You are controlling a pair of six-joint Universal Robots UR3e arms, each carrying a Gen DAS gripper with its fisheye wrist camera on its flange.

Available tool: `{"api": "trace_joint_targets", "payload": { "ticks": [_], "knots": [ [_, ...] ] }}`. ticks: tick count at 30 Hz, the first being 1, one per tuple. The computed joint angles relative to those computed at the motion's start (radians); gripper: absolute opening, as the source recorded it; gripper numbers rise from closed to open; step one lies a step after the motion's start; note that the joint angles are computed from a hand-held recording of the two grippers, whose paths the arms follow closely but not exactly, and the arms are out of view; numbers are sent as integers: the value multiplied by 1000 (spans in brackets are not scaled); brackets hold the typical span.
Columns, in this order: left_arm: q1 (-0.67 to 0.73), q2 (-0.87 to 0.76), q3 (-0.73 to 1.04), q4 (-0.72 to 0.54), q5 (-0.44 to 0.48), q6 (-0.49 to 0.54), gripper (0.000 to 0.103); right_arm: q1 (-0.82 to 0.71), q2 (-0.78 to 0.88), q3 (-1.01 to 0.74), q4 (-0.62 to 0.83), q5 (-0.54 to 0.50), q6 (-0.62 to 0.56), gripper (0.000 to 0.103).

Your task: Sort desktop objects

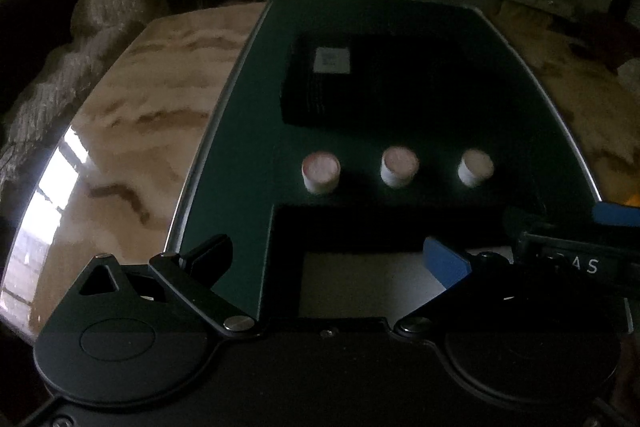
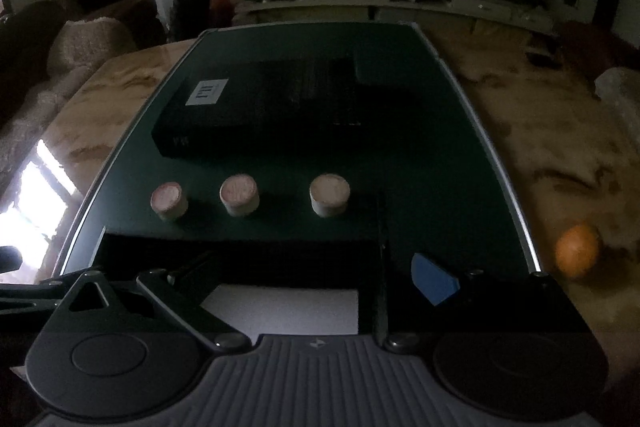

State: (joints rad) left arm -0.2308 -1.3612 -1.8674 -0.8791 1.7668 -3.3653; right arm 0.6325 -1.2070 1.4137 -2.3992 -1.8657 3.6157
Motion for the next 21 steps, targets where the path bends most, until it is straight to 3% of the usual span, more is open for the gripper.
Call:
{"api": "trace_joint_targets", "payload": {
  "ticks": [13,21],
  "knots": [
    [172,-59,21,19,-82,77,103,-3,277,-384,126,52,-42,103],
    [154,-103,62,18,-103,72,103,-28,266,-368,129,57,-48,103]
  ]
}}
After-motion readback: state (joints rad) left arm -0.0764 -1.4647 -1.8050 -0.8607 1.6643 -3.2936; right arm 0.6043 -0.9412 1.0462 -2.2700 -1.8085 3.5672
